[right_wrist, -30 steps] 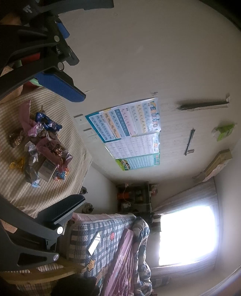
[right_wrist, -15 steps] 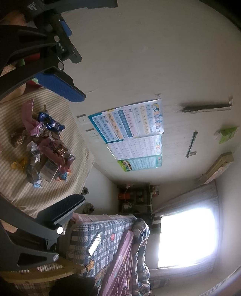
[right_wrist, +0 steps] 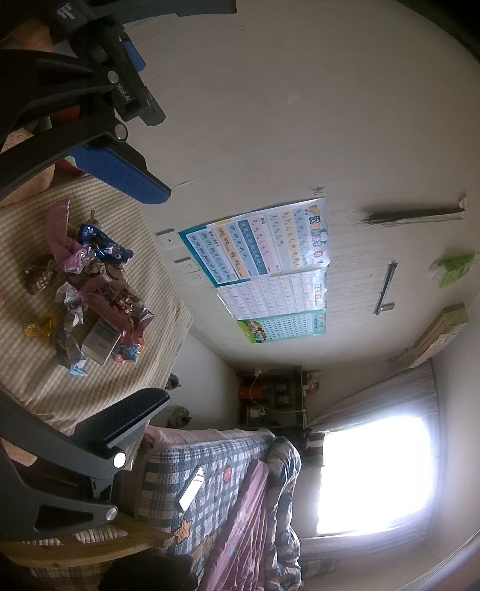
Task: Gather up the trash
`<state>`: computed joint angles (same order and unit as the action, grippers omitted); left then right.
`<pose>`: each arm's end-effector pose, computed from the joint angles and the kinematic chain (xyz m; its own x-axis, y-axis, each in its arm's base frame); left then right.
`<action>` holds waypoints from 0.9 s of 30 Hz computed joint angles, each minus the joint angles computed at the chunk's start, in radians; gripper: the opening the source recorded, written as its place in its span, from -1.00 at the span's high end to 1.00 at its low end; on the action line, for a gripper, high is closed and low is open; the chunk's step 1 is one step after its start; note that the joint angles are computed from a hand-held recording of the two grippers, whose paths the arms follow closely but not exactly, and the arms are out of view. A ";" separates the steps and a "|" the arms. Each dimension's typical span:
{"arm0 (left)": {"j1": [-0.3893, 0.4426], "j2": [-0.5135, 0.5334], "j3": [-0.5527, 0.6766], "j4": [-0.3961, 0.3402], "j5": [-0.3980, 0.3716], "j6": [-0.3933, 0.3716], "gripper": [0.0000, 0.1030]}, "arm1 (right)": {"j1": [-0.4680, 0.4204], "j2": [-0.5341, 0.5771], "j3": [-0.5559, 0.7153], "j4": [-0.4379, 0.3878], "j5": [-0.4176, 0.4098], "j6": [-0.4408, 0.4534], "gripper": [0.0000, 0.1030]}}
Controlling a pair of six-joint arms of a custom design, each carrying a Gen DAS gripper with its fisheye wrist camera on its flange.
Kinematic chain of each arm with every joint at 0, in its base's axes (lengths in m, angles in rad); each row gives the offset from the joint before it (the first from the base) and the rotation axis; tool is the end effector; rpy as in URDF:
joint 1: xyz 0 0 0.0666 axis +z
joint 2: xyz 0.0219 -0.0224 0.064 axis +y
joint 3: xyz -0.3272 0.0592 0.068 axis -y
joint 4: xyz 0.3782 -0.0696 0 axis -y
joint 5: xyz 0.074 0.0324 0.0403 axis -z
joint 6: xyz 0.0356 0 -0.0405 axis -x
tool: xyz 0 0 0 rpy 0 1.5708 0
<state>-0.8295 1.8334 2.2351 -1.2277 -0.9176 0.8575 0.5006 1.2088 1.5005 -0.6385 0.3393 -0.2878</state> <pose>0.4158 -0.4129 0.5064 -0.3890 -0.2557 -0.8851 -0.3200 0.9384 -0.1305 0.3857 0.1970 0.5327 -0.3364 0.1210 -0.9339 -0.0860 0.9836 0.1585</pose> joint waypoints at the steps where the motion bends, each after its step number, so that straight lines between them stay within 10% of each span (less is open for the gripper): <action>1: 0.000 0.000 0.001 -0.001 -0.001 0.000 -0.89 | -0.001 0.001 0.000 -0.001 -0.002 0.000 -0.87; 27: 0.052 0.042 -0.015 -0.061 0.062 -0.009 -0.89 | -0.079 0.082 0.001 0.011 -0.063 -0.019 -0.87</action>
<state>-0.7775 1.8749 2.2199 -1.2884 -0.8558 0.8489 0.4219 1.2910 1.5014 -0.6271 0.2763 -0.3066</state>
